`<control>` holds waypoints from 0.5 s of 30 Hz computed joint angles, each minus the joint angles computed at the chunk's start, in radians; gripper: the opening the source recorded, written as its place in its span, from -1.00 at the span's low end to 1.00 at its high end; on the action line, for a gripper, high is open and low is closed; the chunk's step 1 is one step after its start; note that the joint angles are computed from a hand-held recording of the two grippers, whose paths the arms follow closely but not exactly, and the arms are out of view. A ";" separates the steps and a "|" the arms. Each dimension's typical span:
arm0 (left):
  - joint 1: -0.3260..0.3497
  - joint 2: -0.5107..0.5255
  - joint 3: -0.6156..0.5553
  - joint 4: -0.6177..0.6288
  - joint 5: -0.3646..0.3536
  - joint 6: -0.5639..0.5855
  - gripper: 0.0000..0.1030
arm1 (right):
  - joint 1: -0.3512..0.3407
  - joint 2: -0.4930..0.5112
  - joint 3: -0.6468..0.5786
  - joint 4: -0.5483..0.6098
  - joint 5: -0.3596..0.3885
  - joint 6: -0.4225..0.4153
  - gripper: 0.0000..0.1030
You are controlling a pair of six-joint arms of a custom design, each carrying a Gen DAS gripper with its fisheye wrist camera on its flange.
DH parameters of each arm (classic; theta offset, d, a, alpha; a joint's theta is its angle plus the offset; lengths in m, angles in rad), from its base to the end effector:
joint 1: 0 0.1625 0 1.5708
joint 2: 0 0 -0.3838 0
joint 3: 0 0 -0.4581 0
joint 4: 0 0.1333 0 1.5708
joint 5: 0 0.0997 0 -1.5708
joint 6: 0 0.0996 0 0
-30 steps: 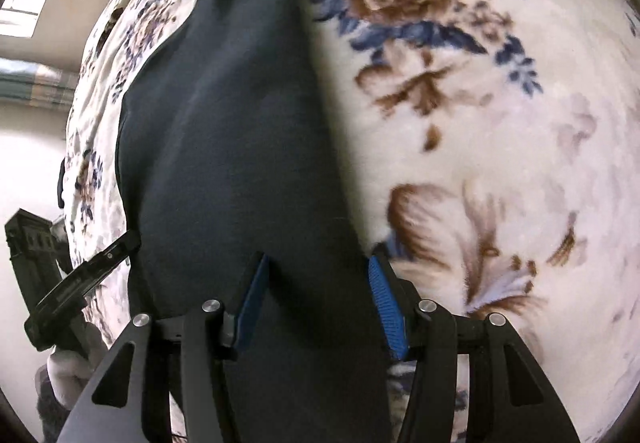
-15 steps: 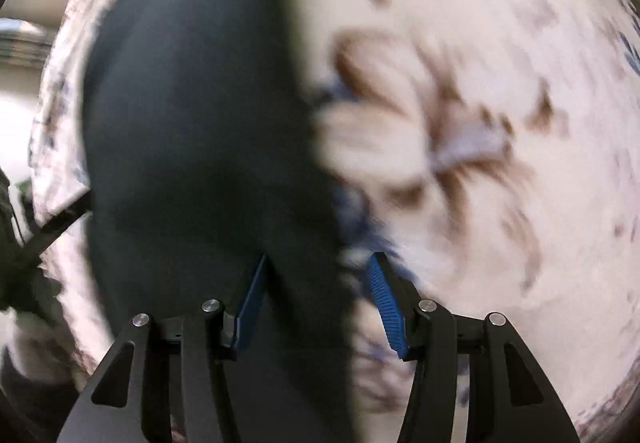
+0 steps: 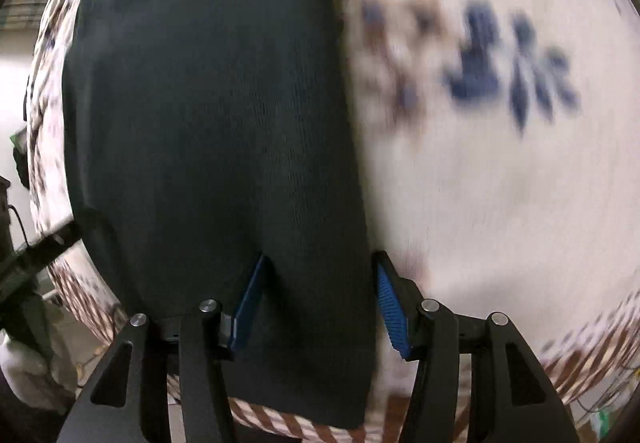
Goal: Fold small clothes
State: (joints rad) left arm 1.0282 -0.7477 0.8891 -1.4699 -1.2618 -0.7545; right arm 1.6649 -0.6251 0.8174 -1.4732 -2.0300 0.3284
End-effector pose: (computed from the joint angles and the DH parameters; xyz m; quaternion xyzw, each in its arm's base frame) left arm -0.2776 -0.7773 0.2429 -0.0852 0.9773 0.0029 0.1939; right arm 0.1668 -0.8188 0.1855 -0.0800 -0.9608 -0.0903 0.2497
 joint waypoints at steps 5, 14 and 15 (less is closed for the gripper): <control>-0.036 -0.120 0.197 -0.037 -0.079 -0.049 0.26 | -0.007 -0.118 0.146 -0.019 0.035 0.069 0.09; -0.052 -0.235 0.412 -0.236 -0.123 -0.132 0.26 | -0.077 -0.299 0.393 -0.166 0.245 0.069 0.09; -0.056 -0.246 0.438 -0.276 -0.117 -0.155 0.26 | -0.087 -0.311 0.416 -0.189 0.280 0.066 0.09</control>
State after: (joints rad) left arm 0.9719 -0.9937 1.3266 -1.7461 -1.3788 -0.9098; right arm 1.5780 -0.9357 1.2332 -1.6622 -1.7496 0.3943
